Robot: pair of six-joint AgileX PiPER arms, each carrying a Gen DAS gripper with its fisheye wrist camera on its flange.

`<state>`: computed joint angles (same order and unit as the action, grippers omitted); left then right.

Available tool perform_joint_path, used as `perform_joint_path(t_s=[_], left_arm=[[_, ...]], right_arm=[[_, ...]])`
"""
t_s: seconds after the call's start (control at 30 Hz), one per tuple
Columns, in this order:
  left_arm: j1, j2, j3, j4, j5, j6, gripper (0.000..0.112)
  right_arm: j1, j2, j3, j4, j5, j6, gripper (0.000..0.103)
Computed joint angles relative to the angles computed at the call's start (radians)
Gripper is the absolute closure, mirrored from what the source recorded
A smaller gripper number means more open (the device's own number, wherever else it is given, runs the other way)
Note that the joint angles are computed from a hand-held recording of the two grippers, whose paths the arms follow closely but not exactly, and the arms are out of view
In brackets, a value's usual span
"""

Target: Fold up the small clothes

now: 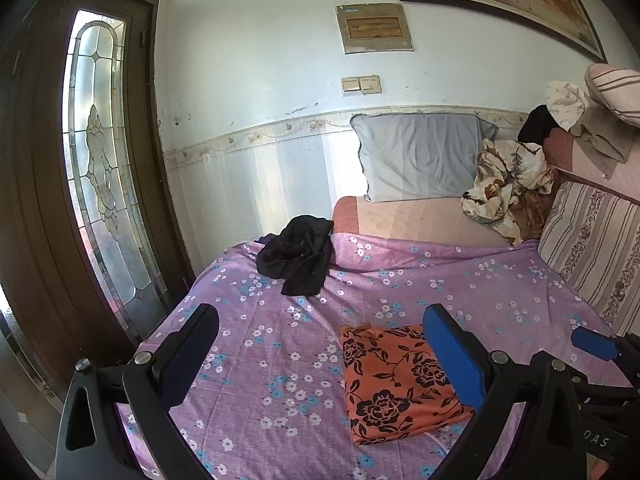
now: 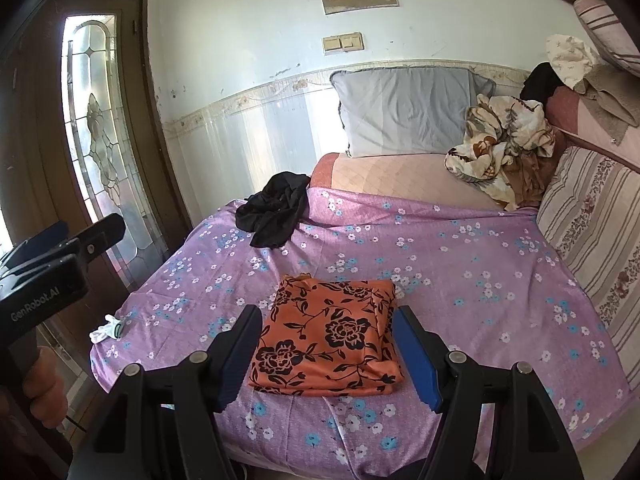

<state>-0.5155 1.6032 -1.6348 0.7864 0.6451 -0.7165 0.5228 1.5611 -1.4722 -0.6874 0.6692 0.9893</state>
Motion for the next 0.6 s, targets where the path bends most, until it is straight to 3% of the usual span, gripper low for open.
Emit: perform_joint_path(t_s=[0.47, 0.6], left_arm=[[0.045, 0.070, -0.083, -0.111, -0.022, 0.104, 0.011], [0.067, 0.098, -0.088, -0.114, -0.083, 0.099, 0.011]], right_arm=[[-0.042, 0.092, -0.100, 0.095, -0.001, -0.110, 0.031], [-0.069, 0.129, -0.129, 0.116, -0.005, -0.148, 0.031]])
